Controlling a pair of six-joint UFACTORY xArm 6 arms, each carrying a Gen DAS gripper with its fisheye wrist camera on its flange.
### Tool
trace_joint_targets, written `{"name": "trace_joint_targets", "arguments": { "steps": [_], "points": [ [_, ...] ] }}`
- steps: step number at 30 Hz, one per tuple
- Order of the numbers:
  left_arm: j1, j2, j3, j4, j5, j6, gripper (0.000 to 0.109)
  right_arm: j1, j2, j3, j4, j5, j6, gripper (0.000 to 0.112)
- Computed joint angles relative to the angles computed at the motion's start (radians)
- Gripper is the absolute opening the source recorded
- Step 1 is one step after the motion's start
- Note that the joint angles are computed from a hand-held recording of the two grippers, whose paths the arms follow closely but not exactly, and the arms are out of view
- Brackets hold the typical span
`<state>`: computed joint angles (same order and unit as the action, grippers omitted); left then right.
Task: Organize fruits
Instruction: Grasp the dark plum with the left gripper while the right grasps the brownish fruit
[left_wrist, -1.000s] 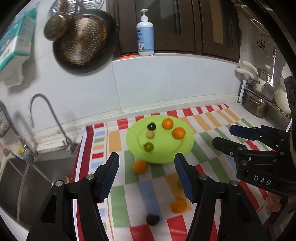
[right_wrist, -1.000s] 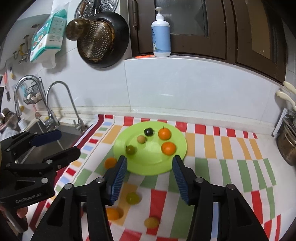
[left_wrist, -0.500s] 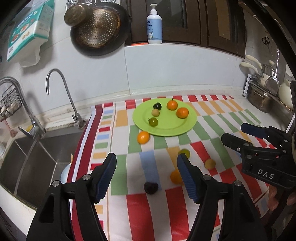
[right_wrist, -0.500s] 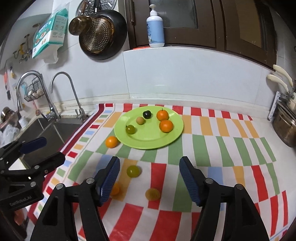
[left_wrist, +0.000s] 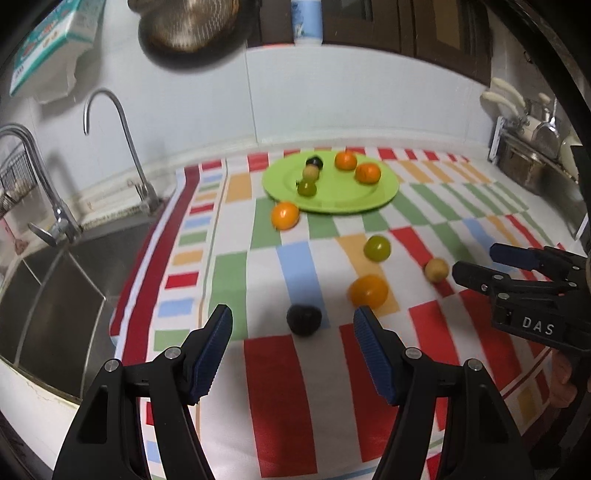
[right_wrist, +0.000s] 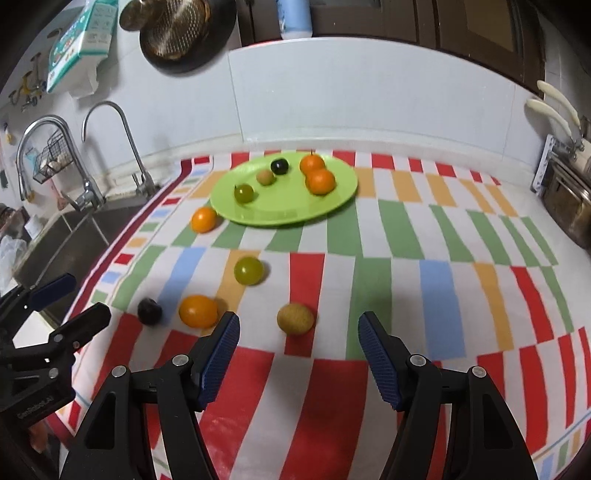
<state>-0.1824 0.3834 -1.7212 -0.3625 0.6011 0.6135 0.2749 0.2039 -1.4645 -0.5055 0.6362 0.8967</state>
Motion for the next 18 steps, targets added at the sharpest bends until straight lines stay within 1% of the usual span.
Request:
{"name": "trace_joint_targets", "arguments": {
  "steps": [3,8,9,10,12,13,14,15,17,18],
  "points": [
    [-0.001,0.046,-0.046,0.035,0.025,-0.029,0.067,0.0,0.022,-0.013,0.022,0.015,-0.021,0.067],
    [0.0,0.125,-0.147,0.044,0.089,-0.063,0.067,-0.008,0.067,-0.05,0.064,0.025,-0.076,0.066],
    [0.001,0.136,-0.163,0.041,0.098,-0.068,0.067,-0.011,0.077,-0.06,0.082,0.026,-0.089,0.065],
    [0.001,0.146,-0.178,0.042,0.109,-0.073,0.066,-0.014,0.088,-0.072,0.099,0.029,-0.105,0.061],
    [0.0,0.159,-0.197,0.042,0.124,-0.07,0.058,-0.02,0.105,-0.09,0.126,0.035,-0.126,0.057],
    [0.0,0.166,-0.205,0.045,0.131,-0.069,0.056,-0.021,0.113,-0.098,0.129,0.039,-0.132,0.057],
    [-0.001,0.173,-0.217,0.049,0.145,-0.071,0.051,-0.022,0.12,-0.106,0.132,0.044,-0.138,0.056],
    [0.0,0.182,-0.231,0.043,0.16,-0.069,0.047,-0.025,0.128,-0.114,0.143,0.047,-0.152,0.052],
    [0.002,0.196,-0.253,0.028,0.189,-0.069,0.043,-0.028,0.143,-0.13,0.164,0.053,-0.172,0.048],
    [0.002,0.201,-0.259,0.029,0.195,-0.073,0.039,-0.029,0.149,-0.135,0.179,0.053,-0.186,0.045]
  ]
}}
